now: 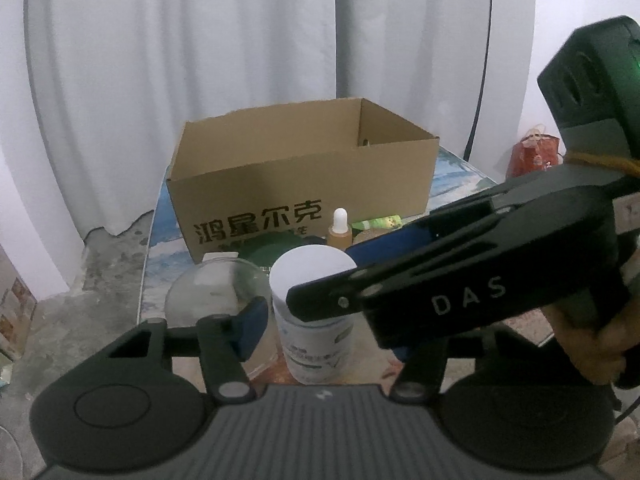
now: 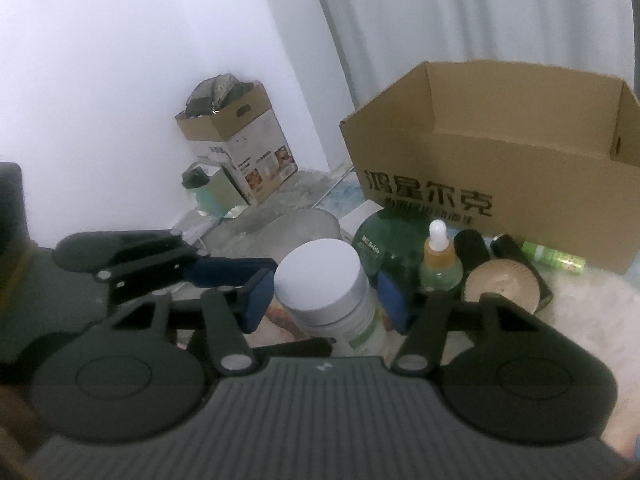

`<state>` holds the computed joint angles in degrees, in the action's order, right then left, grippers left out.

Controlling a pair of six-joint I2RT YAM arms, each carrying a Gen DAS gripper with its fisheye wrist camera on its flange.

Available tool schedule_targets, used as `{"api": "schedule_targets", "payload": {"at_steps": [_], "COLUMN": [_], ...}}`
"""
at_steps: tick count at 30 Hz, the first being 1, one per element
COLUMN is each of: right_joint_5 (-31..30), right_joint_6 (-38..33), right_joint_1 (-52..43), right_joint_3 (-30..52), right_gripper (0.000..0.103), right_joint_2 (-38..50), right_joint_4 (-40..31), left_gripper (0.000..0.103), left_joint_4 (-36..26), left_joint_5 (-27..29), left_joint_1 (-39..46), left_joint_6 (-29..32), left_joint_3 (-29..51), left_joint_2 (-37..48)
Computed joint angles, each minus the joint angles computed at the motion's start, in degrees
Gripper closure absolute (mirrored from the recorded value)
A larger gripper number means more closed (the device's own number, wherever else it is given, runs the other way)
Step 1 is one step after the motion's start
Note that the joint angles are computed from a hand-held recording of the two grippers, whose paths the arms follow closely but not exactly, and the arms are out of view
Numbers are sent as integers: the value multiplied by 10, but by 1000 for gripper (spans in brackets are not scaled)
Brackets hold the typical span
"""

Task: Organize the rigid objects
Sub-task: 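Move the right gripper toward the white pill bottle, then close the right gripper around the white pill bottle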

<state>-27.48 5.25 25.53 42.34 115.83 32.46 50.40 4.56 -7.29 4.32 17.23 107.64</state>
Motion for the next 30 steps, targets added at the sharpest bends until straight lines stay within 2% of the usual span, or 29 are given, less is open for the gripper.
{"api": "schedule_targets", "payload": {"at_steps": [3, 18, 30], "right_joint_5": [-7, -22, -12], "right_joint_6": [5, 7, -16], "right_joint_1": [-1, -10, -33], "right_joint_3": [5, 11, -33], "right_gripper": [46, 48, 48], "right_joint_2": [6, 9, -49], "right_joint_4": [-1, -20, -59], "left_gripper": [45, 45, 45], "left_joint_4": [-2, -9, -3], "left_joint_5": [7, 4, 15], "left_joint_1": [3, -6, -42], "left_joint_6": [0, -3, -1], "left_joint_3": [8, 8, 0], "left_joint_2": [8, -2, -9]}}
